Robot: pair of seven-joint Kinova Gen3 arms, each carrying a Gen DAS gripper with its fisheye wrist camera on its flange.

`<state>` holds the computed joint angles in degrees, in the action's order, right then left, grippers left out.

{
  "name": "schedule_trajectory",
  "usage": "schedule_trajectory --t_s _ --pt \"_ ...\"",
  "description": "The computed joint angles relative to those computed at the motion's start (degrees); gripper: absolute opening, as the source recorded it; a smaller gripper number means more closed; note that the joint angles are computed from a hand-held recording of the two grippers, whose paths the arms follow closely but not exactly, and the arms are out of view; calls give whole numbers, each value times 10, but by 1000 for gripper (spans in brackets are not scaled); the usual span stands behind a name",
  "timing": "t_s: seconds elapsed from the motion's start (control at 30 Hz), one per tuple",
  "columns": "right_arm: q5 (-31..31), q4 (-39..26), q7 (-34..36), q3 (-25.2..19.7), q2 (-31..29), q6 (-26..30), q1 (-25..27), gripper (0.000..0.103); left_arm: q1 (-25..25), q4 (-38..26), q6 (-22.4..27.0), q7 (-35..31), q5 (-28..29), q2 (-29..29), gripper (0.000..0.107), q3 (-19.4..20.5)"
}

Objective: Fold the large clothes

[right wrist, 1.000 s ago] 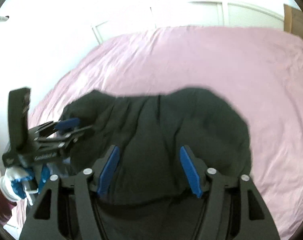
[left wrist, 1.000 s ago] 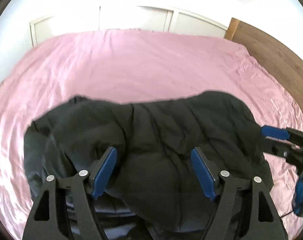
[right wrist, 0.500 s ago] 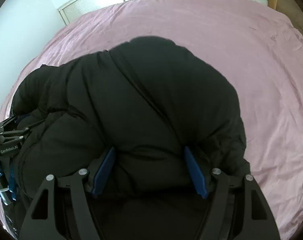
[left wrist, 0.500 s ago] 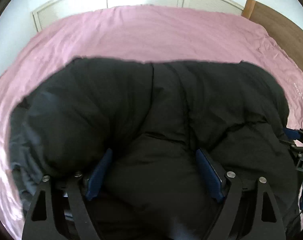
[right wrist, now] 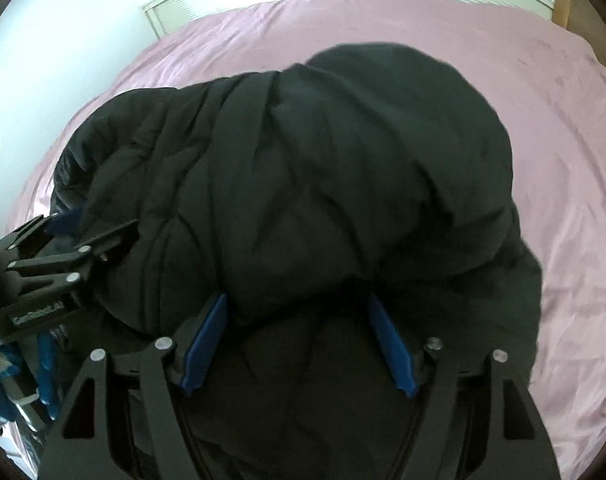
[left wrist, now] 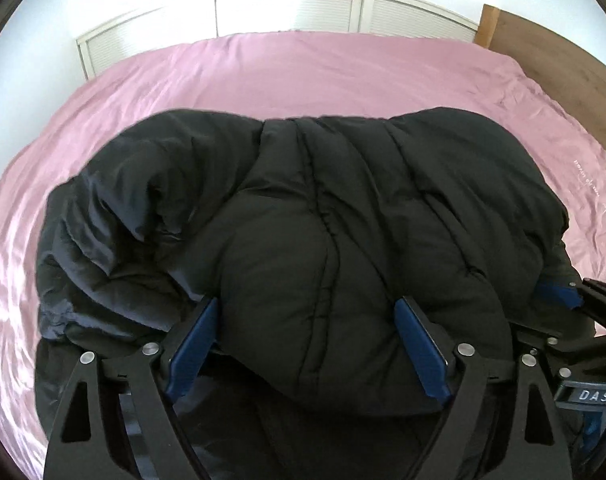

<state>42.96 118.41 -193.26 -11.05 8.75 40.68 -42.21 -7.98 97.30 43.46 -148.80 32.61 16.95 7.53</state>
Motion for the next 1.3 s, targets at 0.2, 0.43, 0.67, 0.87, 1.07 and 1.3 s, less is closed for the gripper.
schedule_trajectory --t_s 0.2,0.43,0.67,0.87,1.07,1.3 --pt "-13 -4 -15 -29 -32 66 -21 72 -19 16 24 -38 21 -40 87 -9" --pt "-22 -41 -54 -78 -58 165 -67 72 -42 47 67 -111 58 -103 87 -48" --pt "-31 -69 -98 -118 -63 241 -106 80 -45 89 113 -179 70 -175 89 -104" --pt "-64 -86 -162 -156 -72 316 -160 80 -56 104 169 -209 55 -205 89 -149" --pt "-109 -109 -208 -186 -72 370 -212 80 -80 112 218 -249 37 -232 89 -190" --pt "-163 -113 -286 -211 -75 395 -261 87 -116 103 249 -286 7 -230 90 -221"
